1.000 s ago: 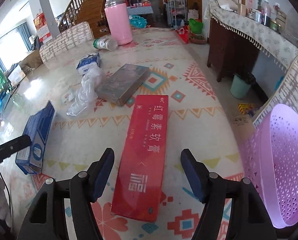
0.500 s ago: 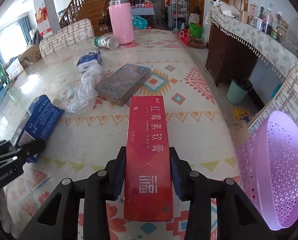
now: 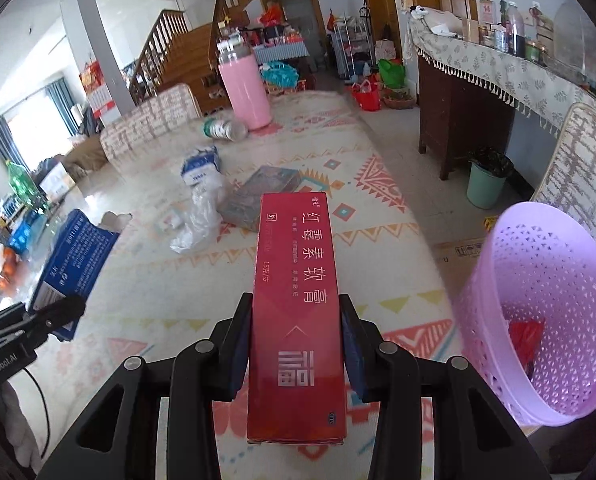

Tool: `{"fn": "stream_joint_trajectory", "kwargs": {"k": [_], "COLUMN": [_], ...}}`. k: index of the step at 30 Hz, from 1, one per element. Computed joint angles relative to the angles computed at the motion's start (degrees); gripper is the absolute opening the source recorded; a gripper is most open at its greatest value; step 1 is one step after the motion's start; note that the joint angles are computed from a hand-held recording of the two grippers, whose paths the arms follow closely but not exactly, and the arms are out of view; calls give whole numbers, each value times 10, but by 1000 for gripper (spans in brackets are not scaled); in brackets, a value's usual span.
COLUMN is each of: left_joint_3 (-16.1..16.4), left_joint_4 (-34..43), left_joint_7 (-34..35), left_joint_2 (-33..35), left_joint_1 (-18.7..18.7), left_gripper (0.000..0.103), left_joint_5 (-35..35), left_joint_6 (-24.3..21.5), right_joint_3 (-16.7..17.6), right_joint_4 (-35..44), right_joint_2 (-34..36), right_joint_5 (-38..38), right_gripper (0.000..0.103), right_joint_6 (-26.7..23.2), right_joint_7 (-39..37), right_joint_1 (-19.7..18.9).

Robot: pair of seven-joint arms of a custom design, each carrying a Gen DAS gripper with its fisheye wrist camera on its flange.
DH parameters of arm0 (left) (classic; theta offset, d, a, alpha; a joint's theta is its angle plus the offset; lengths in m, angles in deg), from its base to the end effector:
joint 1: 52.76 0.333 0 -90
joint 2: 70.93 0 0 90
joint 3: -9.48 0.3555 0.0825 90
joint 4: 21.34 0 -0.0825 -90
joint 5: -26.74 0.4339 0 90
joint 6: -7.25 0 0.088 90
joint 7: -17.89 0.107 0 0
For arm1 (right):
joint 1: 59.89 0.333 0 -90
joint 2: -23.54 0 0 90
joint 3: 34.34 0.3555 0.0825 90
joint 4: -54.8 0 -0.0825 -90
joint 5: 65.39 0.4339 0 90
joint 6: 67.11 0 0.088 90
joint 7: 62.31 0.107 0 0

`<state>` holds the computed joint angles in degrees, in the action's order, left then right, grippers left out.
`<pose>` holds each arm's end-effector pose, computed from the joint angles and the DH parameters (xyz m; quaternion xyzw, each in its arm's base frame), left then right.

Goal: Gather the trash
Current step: 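Carry the carton and red box over the purple basket and open both tools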

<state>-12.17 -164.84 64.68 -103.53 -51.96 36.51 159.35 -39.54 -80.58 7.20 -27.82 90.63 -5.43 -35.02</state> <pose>0.4202 -0.1865 0.5560 -0.7360 0.5714 -0.2781 0.2336 0.5087 0.1523 0.5217 -0.7669 0.5148 -0.1033 0.3690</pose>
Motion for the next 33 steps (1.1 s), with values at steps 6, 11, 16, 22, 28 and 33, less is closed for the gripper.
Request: {"fn": "stream_joint_trajectory", "kwargs": {"k": [6, 11, 16, 22, 28, 33], "left_joint_3": [0, 13, 36, 54, 78, 96], "left_joint_4": [41, 125, 228, 348, 419, 383], "left_joint_7": [39, 90, 156, 235, 216, 156], "left_joint_2": [32, 130, 247, 363, 420, 384], "left_joint_1": [-34, -63, -114, -167, -212, -226], "left_gripper": [31, 31, 31, 31, 61, 72], "left_joint_5": [-12, -26, -67, -137, -90, -14], "left_joint_6": [11, 30, 41, 28, 22, 37], "right_joint_3": [-20, -45, -67, -75, -79, -72], "right_joint_4": [-35, -33, -15, 7, 29, 32], "right_joint_2": [-50, -47, -24, 0, 34, 44], "right_joint_5": [-17, -61, -95, -131, -103, -51], "right_gripper": [43, 43, 43, 43, 44, 50], "right_joint_6": [23, 42, 47, 42, 30, 17], "right_joint_7": [-3, 32, 71, 98, 79, 63], "right_joint_1": [-9, -40, -82, -129, -138, -151]}}
